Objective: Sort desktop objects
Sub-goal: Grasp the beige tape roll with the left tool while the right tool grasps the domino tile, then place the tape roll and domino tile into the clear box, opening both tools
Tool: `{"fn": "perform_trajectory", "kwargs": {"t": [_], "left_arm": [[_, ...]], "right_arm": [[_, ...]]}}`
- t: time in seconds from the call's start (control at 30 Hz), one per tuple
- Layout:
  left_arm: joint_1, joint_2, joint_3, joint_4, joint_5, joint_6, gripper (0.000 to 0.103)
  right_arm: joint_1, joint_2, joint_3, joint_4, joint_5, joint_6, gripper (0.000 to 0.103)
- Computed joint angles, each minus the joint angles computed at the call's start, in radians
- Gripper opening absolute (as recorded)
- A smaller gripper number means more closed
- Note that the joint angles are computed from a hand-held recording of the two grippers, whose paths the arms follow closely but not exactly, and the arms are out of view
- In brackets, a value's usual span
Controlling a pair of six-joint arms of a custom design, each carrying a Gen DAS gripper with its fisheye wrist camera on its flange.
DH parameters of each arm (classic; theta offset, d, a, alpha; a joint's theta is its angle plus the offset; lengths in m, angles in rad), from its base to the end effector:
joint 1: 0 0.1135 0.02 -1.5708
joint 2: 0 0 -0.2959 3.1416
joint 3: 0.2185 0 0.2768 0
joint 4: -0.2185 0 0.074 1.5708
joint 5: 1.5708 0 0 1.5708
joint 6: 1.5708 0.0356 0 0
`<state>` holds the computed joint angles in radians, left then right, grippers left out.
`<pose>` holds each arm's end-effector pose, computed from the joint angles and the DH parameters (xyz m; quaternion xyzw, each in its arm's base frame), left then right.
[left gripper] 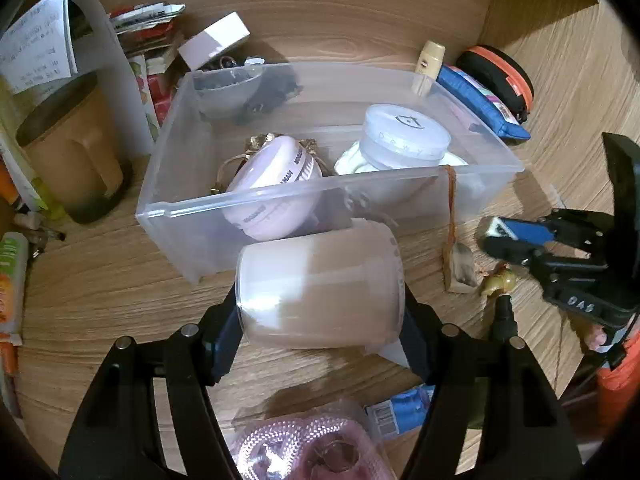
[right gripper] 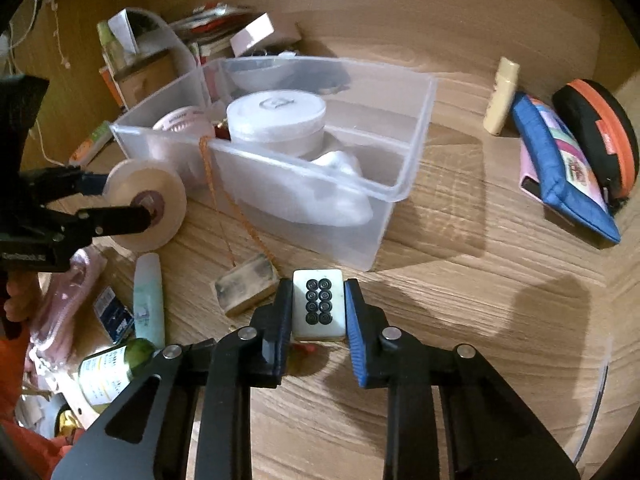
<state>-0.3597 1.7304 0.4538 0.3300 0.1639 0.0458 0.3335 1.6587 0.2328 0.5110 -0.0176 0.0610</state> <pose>0.2475 -0.0993 0.0759 0.2156 0.9240 -0.1248 0.2901 0.1994 0.0697 0.0627 -0.1314 0.9375 0.0713 0.3142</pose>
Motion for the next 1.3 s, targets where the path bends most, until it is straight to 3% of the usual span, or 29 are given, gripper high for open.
{"fn": "perform_trajectory", "kwargs": {"t": [0.23,0.53,0.83,1.1,1.3], "left_arm": [[0.009,-0.065,-0.036,0.013,-0.007,0.027,0.067],[0.03,-0.209,-0.074,-0.032,0.001,0.011,0.066],[0.081,-0.326,-0.021,-0.108,0.041,-0.022,0.066],[0.097,-0.285,0.068,-0.13,0.031,-0.059,0.066],[0.097,-0.197,0.163,-0.128,-0.022,-0.092,0.066]], "right_arm": [[-0.069,-0.116,-0.043,-0.018,-0.086,0.023,0.023],[-0.083,-0.216,-0.063,-0.032,-0.11,0.03,0.022],[-0.109,-0.346,-0.035,-0.105,-0.135,0.026,0.022],[-0.097,-0.328,0.047,-0.12,-0.116,0.023,0.022],[-0.087,-0.183,0.154,-0.104,-0.083,0.033,0.023]]}}
